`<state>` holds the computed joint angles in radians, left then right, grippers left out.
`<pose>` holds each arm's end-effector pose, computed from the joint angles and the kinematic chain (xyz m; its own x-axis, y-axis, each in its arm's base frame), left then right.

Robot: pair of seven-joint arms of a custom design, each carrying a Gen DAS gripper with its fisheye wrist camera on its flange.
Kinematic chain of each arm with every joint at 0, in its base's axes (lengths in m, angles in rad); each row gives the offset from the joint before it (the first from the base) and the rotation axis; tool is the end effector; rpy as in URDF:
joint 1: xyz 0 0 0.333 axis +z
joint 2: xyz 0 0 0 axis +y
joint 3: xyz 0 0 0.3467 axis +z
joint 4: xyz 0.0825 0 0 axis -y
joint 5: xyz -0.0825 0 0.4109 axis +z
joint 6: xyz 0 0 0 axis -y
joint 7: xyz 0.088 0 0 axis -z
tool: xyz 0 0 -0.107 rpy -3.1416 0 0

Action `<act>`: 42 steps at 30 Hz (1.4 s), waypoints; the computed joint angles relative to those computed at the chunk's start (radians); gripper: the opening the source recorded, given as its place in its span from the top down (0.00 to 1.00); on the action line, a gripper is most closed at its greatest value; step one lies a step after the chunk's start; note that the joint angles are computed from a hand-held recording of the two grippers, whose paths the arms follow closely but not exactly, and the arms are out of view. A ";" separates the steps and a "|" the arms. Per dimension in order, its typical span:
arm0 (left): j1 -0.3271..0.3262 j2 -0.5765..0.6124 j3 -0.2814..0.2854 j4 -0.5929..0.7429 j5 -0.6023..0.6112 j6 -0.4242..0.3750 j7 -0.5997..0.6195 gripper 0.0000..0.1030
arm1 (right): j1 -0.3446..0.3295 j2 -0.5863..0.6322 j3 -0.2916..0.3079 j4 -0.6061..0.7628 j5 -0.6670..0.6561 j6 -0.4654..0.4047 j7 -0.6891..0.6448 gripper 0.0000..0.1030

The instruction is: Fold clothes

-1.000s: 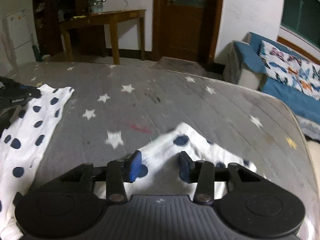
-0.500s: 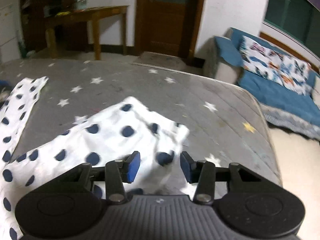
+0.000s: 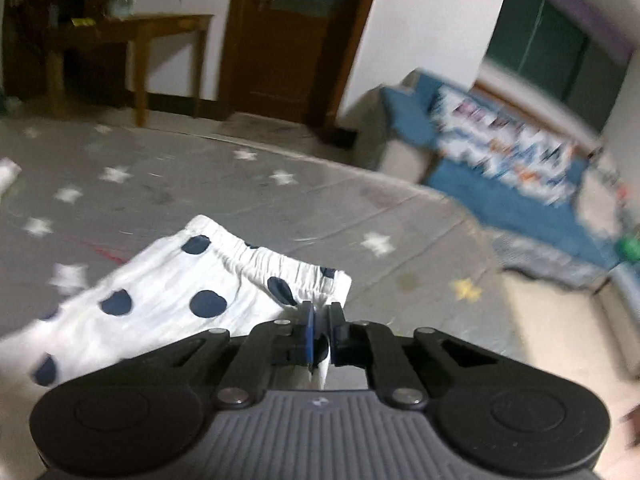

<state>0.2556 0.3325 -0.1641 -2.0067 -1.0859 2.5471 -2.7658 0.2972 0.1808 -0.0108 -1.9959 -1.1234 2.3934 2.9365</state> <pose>0.6430 0.0755 0.3181 -0.7933 -0.5996 -0.1058 -0.3883 0.6321 -0.6706 0.6158 0.1738 0.4113 -0.3868 -0.8797 0.2765 -0.7080 0.0912 -0.7003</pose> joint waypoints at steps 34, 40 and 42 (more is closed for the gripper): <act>0.056 -0.106 0.078 -0.129 -0.193 0.006 0.170 0.83 | 0.078 -0.354 0.216 -0.372 0.083 0.111 0.197 0.63; 0.060 -0.186 0.109 -0.196 -0.167 -0.132 0.149 0.82 | 0.107 -0.370 0.239 -0.381 0.074 0.257 0.175 0.62; 0.054 -0.204 0.120 -0.220 -0.160 -0.162 0.160 0.82 | 0.118 -0.355 0.251 -0.368 0.068 0.289 0.166 0.60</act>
<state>0.3099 0.1283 -0.0442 -2.2269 -1.2460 2.3850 -2.6059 0.4150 -0.1747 0.2406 -2.3643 -1.0554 2.6824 3.1025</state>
